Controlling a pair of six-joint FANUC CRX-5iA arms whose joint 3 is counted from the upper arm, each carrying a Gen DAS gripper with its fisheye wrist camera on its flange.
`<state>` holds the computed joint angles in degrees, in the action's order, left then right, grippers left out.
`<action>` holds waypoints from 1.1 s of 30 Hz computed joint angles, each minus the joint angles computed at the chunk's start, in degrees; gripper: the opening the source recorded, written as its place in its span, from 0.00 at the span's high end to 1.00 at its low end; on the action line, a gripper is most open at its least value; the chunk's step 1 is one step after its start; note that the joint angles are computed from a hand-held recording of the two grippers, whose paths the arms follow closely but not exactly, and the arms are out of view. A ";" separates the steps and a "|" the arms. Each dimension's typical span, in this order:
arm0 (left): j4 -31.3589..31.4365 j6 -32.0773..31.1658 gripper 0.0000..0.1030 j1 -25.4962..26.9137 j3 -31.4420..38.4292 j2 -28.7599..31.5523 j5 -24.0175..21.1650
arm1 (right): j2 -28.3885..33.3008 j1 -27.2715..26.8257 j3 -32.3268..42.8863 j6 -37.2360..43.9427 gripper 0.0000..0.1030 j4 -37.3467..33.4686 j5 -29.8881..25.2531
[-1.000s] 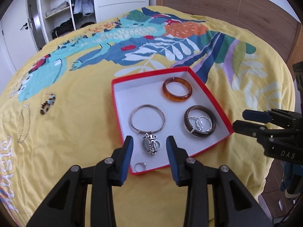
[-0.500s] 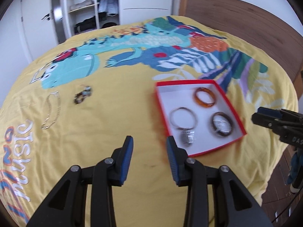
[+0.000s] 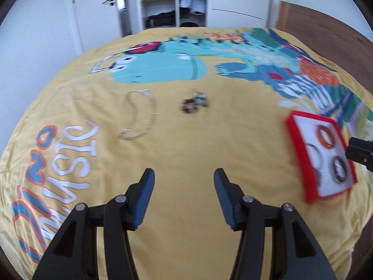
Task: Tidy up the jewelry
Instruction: 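Lift both tools away and move toward the chain necklace and beaded bracelet, then grasp the silver chain necklace with the left tool while the right tool grasps the beaded bracelet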
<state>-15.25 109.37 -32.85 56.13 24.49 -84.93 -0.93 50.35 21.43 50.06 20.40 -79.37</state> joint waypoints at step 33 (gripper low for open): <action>11.54 -8.93 0.35 13.35 5.08 12.85 6.07 | 35.25 -10.72 35.84 13.46 0.30 -21.07 3.40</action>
